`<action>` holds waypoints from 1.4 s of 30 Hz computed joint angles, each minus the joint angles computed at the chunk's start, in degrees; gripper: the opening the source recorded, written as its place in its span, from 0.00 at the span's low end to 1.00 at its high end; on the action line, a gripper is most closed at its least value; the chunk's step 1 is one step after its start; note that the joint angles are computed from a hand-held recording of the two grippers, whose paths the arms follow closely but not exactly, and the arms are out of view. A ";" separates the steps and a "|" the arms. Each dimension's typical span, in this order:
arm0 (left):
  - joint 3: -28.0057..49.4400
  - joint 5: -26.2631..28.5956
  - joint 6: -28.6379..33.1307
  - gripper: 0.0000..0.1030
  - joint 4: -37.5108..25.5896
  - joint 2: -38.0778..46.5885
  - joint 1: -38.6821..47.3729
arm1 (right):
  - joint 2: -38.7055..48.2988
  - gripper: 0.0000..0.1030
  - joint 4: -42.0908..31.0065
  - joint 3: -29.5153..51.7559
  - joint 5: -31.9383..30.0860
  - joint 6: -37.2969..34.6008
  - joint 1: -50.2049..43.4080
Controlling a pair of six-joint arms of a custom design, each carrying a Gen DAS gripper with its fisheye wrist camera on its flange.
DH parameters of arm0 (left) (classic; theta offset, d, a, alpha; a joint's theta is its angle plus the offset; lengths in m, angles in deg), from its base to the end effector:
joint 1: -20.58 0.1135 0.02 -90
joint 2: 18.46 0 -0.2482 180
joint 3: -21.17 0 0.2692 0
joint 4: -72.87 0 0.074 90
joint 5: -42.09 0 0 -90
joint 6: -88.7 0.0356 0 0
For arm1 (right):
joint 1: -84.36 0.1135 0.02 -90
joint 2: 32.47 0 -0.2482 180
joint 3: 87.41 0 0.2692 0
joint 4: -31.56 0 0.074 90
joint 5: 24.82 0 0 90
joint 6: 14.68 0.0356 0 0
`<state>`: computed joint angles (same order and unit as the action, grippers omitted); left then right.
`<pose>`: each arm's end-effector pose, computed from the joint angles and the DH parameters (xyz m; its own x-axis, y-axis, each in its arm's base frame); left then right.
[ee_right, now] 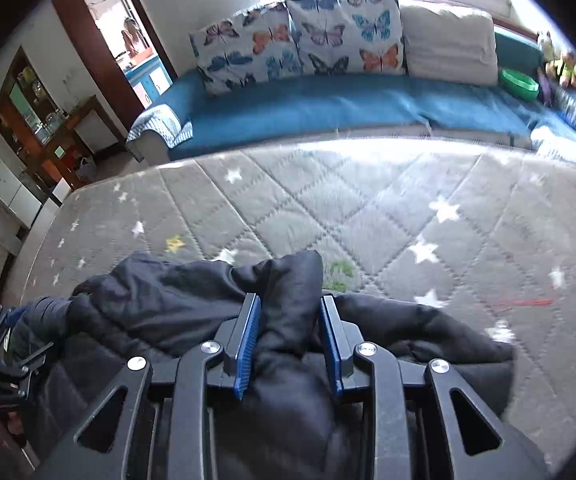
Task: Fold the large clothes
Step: 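Grasp the jacket hem with both grippers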
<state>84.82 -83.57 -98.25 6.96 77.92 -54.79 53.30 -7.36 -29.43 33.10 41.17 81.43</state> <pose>0.0854 -0.2450 0.1129 -0.7721 -0.2353 -0.5903 -0.3457 0.9350 0.0794 0.2816 0.0045 0.1398 -0.6657 -0.4422 -0.6011 -0.6527 0.7355 0.1818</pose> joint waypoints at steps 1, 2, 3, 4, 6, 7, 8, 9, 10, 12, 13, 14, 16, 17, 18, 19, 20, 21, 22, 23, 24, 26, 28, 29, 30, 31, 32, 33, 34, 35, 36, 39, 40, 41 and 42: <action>1.72 -0.94 -1.46 0.94 -2.92 -0.20 -1.32 | -2.91 0.33 -2.83 -0.49 -0.52 -2.14 -1.25; 4.00 -2.17 -3.60 0.94 -6.72 -0.02 -2.92 | -5.20 0.33 -4.81 -1.07 -1.21 -4.09 -2.62; 6.32 -3.36 -5.65 0.94 -10.30 0.15 -4.55 | -7.89 0.33 -7.38 -1.79 -2.42 -6.88 -4.69; 8.19 -4.27 -7.17 0.94 -12.82 0.16 -5.93 | -9.32 0.33 -8.85 -2.21 -2.89 -8.68 -5.89; 11.79 -6.03 -9.29 0.94 -16.69 0.15 -8.27 | -12.63 0.33 -12.11 -3.38 -2.38 -12.36 -8.81; 13.20 -6.71 -10.07 0.94 -17.88 0.30 -9.13 | -13.29 0.33 -14.10 -3.50 -2.96 -15.02 -10.74; 14.65 -7.67 -10.03 0.94 -18.13 0.36 -9.87 | -13.74 0.33 -15.84 -3.82 -3.44 -18.74 -13.18; 15.44 -8.23 -9.46 0.92 -17.73 0.29 -10.20 | -14.18 0.33 -15.16 -4.67 -2.74 -20.03 -14.17; 16.39 -8.38 -8.52 0.87 -17.23 0.62 -10.09 | -14.47 0.34 -13.82 -5.58 -2.04 -20.87 -15.10; 17.15 -8.38 -5.33 0.81 -14.79 1.20 -9.13 | -12.50 0.34 -11.88 -6.04 -2.12 -22.48 -17.11; 16.26 -7.68 -3.01 0.78 -11.75 1.23 -8.02 | -11.32 0.34 -11.85 -5.70 -2.09 -22.80 -17.48; 14.89 -6.85 -1.08 0.72 -8.78 0.75 -6.94 | -8.94 0.34 -11.03 -5.17 -2.01 -23.00 -18.05; 11.06 -3.97 1.64 0.63 -2.42 0.03 -3.91 | -6.47 0.34 -10.28 -4.83 -2.64 -24.06 -18.76; 9.35 -2.67 2.48 0.61 0.04 -0.12 -2.59 | -5.65 0.34 -9.14 -5.07 -2.53 -24.55 -18.64; 7.51 -1.81 2.72 0.60 2.19 -0.15 -1.51 | -5.05 0.34 -6.94 -5.80 -1.85 -24.33 -17.72; 5.46 -0.70 3.14 0.58 5.07 -0.42 -0.37 | -5.64 0.34 -5.95 -6.78 -1.33 -24.56 -17.32; 3.05 -0.01 3.96 0.58 8.55 -0.90 0.51 | -5.24 0.34 -4.06 -7.46 -0.69 -24.23 -16.51; 1.72 0.33 4.45 0.58 10.39 -1.25 1.03 | -4.60 0.34 -1.99 -8.07 -0.01 -23.86 -15.57; 1.04 0.88 5.08 0.58 11.70 -1.09 1.67 | -4.68 0.34 -1.54 -8.59 0.02 -24.12 -15.44; 1.06 1.40 5.47 0.59 11.85 -0.78 2.09 | -3.97 0.34 -0.89 -8.56 -0.02 -24.05 -15.26; 1.59 1.98 5.83 0.59 11.69 0.14 2.50 | -2.91 0.34 -0.82 -8.09 -0.11 -23.90 -15.23; 3.46 2.52 6.83 0.59 10.91 3.14 3.16 | -1.15 0.34 -1.59 -6.81 -0.60 -23.37 -15.23; 5.23 1.81 6.98 0.60 10.14 5.98 3.26 | 0.70 0.34 -2.00 -5.83 -1.43 -23.10 -15.79; 5.63 1.24 6.70 0.60 10.19 7.06 3.13 | 1.31 0.34 -1.58 -5.79 -1.50 -22.87 -15.72; 5.48 0.74 6.30 0.60 10.65 7.53 3.00 | 1.40 0.34 -1.02 -6.27 -1.89 -23.57 -16.06; 5.00 0.08 5.70 0.60 11.39 7.72 2.72 | 1.49 0.34 0.33 -6.96 -2.54 -23.79 -16.42; 4.18 -0.30 5.12 0.60 12.29 7.52 2.51 | 1.01 0.33 1.83 -7.98 -2.82 -23.68 -16.55; 3.69 -0.53 4.81 0.60 12.87 7.41 2.37 | 0.19 0.33 3.77 -9.46 -3.25 -24.14 -16.70; 3.50 -0.59 4.77 0.60 13.12 7.39 2.36 | -0.31 0.33 4.44 -10.37 -3.66 -24.59 -17.10; 3.65 -0.58 4.79 0.60 12.95 7.58 2.42 | -0.54 0.33 4.91 -10.96 -4.33 -24.69 -17.61; 3.94 -0.78 4.74 0.60 12.60 7.92 2.31 | -0.71 0.33 5.24 -11.35 -4.89 -25.07 -18.05; 3.51 -1.78 4.17 0.60 13.21 8.25 1.88 | -1.71 0.33 6.97 -13.00 -5.57 -25.21 -18.48; 3.15 -2.10 3.86 0.60 13.66 8.25 1.68 | -1.96 0.33 7.50 -13.45 -5.71 -25.21 -18.55; 2.92 -2.24 3.72 0.60 13.89 8.21 1.60 | -2.08 0.33 8.14 -13.78 -5.74 -25.06 -18.55; 2.84 -2.38 3.53 0.60 13.86 8.24 1.45 | -2.47 0.33 8.26 -14.10 -5.86 -25.20 -18.72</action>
